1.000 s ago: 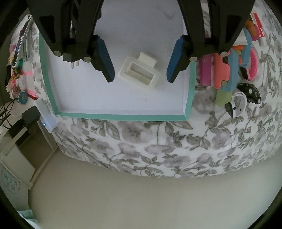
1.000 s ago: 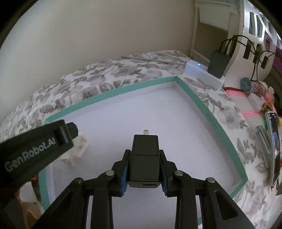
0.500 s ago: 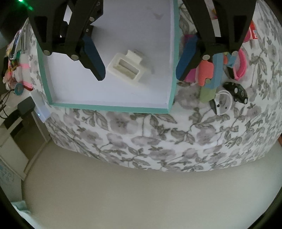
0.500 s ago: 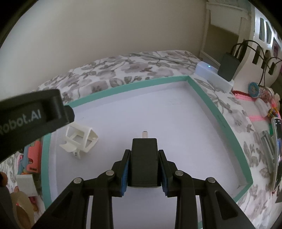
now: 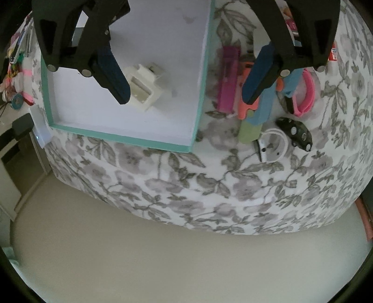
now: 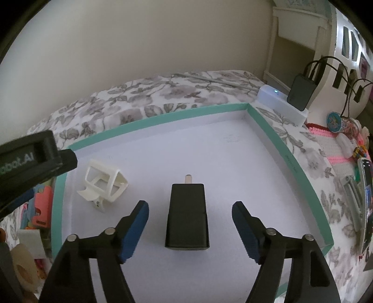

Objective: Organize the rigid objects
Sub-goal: 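Withdraw both grippers from the tray back toward the pile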

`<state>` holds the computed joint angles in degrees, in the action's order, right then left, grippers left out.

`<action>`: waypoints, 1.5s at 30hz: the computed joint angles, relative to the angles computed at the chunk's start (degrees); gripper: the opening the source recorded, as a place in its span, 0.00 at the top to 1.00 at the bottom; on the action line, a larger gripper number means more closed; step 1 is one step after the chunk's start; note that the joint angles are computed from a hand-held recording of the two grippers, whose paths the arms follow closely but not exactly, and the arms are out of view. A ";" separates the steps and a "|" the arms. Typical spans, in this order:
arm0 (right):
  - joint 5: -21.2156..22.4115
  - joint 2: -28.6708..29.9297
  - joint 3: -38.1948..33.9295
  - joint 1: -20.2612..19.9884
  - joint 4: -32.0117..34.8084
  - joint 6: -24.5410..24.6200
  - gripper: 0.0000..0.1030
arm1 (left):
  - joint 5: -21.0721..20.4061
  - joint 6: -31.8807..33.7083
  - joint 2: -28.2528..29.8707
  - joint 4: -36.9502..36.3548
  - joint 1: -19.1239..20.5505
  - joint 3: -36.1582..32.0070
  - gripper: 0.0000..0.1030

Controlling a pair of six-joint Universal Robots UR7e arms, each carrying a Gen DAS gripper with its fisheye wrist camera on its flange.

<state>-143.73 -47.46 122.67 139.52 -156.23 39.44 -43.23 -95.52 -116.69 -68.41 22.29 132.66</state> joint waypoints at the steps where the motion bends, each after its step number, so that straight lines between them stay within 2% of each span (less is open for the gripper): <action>1: -0.07 0.05 0.03 0.01 -0.13 0.01 0.15 | 0.16 -0.70 -0.13 0.58 -0.01 -0.04 0.06; 6: 0.52 0.45 0.43 -0.13 -1.93 -1.10 0.02 | 0.44 -2.51 -1.21 2.83 -0.13 -0.10 0.06; 13: 0.30 1.03 0.45 0.18 -3.64 -2.61 0.00 | -0.60 0.14 -3.19 0.20 0.69 1.24 0.06; 20: 1.55 0.46 0.73 0.00 -4.90 -2.85 0.00 | -0.30 -3.97 -5.40 4.11 -1.00 0.59 0.06; 27: 2.13 0.22 -0.35 1.79 -7.45 -5.56 0.00 | -0.37 -15.79 -8.42 17.99 -7.32 -2.81 0.06; 29: 2.09 0.40 -1.03 2.32 -6.34 -5.35 0.00 | -0.49 -16.65 -10.43 19.35 -9.65 -3.14 0.06; 32: 2.76 1.07 -1.03 2.93 -8.34 -7.54 0.00 | -1.41 -18.10 -10.93 22.72 -12.87 -4.45 0.06; 36: 5.59 0.75 -1.58 4.00 -7.77 -8.93 0.00 | -3.22 -23.73 -10.81 31.11 -18.84 -7.58 0.06; 40: 7.21 0.83 -3.10 5.96 -7.12 -10.29 0.00 | -8.36 -30.07 -8.93 41.44 -23.42 -12.04 0.06; 42: 6.89 1.07 -3.82 7.25 -7.17 -10.49 0.00 | -11.29 -32.38 -9.57 45.62 -25.69 -13.96 0.06; 45: 9.26 0.98 -4.95 8.51 -8.28 -10.49 0.00 | -15.52 -34.51 -10.93 51.48 -28.51 -16.81 0.06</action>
